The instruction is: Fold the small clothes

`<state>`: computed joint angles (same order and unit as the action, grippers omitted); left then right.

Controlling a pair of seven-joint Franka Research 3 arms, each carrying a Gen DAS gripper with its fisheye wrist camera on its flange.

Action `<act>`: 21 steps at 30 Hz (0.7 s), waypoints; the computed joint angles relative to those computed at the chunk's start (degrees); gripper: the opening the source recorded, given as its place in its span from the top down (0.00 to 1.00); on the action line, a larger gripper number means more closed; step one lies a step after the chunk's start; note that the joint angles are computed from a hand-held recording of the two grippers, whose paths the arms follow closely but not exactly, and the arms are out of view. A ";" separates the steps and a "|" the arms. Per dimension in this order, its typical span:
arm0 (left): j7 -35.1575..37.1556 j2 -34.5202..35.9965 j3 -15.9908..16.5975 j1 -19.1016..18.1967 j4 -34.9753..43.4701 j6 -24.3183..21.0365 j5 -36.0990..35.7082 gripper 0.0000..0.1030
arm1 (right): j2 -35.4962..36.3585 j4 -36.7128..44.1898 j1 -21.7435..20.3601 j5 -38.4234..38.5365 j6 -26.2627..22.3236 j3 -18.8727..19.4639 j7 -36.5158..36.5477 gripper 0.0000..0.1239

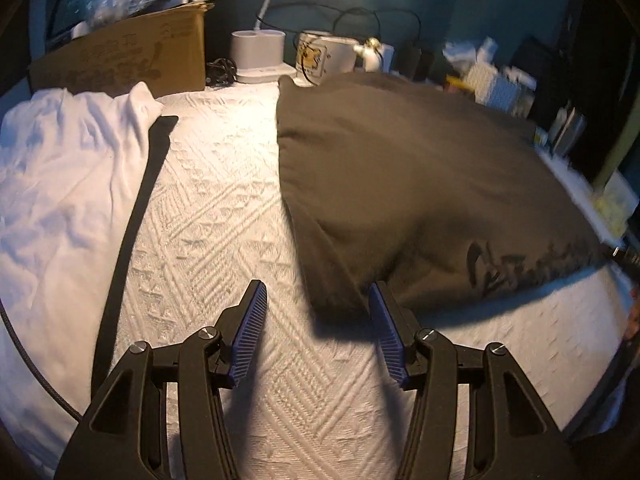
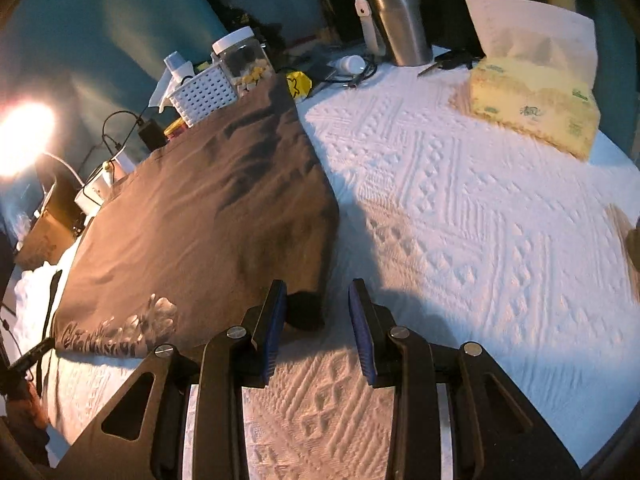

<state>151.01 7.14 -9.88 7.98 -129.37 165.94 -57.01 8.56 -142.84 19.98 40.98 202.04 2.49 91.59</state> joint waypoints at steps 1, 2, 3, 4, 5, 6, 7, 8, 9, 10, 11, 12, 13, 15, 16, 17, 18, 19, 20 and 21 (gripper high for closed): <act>1.09 -0.11 -0.24 -0.17 -0.40 1.03 -0.09 0.49 | -0.02 -0.88 -2.50 -4.91 0.67 1.69 4.60 0.72; 1.38 -0.11 -0.28 -0.41 -0.71 1.82 0.71 0.49 | 0.20 -1.42 -4.05 -8.60 1.50 2.64 7.91 0.72; 2.01 -0.03 -0.41 -0.54 -0.91 2.79 1.28 0.49 | 0.68 -1.48 -4.14 -10.24 2.39 2.72 8.64 0.72; 2.23 0.05 -0.50 -0.53 -1.04 3.57 1.75 0.50 | 0.97 -0.91 -2.76 -9.33 1.85 1.83 6.16 0.77; 2.58 0.03 -0.66 -0.47 -1.26 4.53 2.20 0.50 | 1.10 -0.11 -1.62 -8.25 0.17 1.01 3.90 0.85; 2.36 0.11 -0.70 -0.37 -1.38 5.35 2.83 0.50 | 1.33 0.32 -0.57 -7.03 -0.01 0.37 2.27 0.91; 1.16 0.16 -0.60 -0.36 -1.56 6.19 3.99 0.50 | 1.45 1.03 1.73 -3.60 -0.46 -1.08 -1.27 0.91; 0.13 0.26 -0.62 -0.10 -1.57 6.52 4.82 0.50 | 1.39 1.54 3.22 -0.98 -0.91 -2.03 -4.00 0.92; -0.69 0.28 -0.74 0.21 -1.67 6.81 5.48 0.51 | 1.31 1.52 2.75 -1.02 -0.96 -1.64 -3.93 0.93; -1.86 0.31 -0.74 0.33 -1.83 7.46 6.67 0.53 | 1.27 1.42 2.08 -1.54 -0.97 -1.13 -3.45 0.93; -2.48 0.29 -0.95 0.64 -1.95 7.91 7.46 0.54 | 1.21 1.40 2.06 -1.34 -0.96 -1.09 -3.85 0.93; -2.76 0.29 -1.37 1.04 -2.00 8.07 7.69 0.57 | 1.07 1.42 2.79 0.03 -0.70 -1.51 -5.23 0.94; -1.70 0.18 -2.16 1.83 -1.86 7.55 6.47 0.64 | 0.76 1.30 2.93 0.59 -0.55 -1.51 -6.02 0.94; 1.06 0.40 -3.21 2.69 -0.95 5.98 2.86 0.72 | 0.10 1.46 3.99 3.20 -0.33 -2.03 -9.18 0.94; 1.92 0.80 -3.40 2.80 -0.27 5.17 1.33 0.77 | -0.31 1.95 5.33 6.36 -0.03 -2.67 -12.62 0.94; 2.83 1.27 -3.51 3.00 0.60 3.73 -0.28 0.81 | -0.58 2.62 6.40 9.67 0.22 -3.03 -16.14 0.94; 3.17 1.46 -3.33 2.96 1.12 2.56 -1.06 0.88 | -1.02 3.24 7.16 12.75 0.66 -3.11 -19.69 0.94; 2.79 1.57 -2.91 2.80 1.58 1.49 -1.22 0.91 | -1.45 3.90 7.75 15.89 1.08 -3.04 -23.29 0.95; 1.96 1.60 -2.41 2.51 1.86 0.98 -0.87 0.93 | -1.77 4.31 7.83 17.94 1.37 -2.68 -25.77 0.95; 2.02 1.47 -2.14 2.51 2.07 0.61 -1.40 0.94 | -2.16 4.72 7.90 20.08 1.84 -2.25 -28.35 0.95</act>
<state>153.03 8.61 -12.02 10.49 -127.30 166.55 -58.41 6.41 -138.12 27.88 61.05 203.89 0.23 63.24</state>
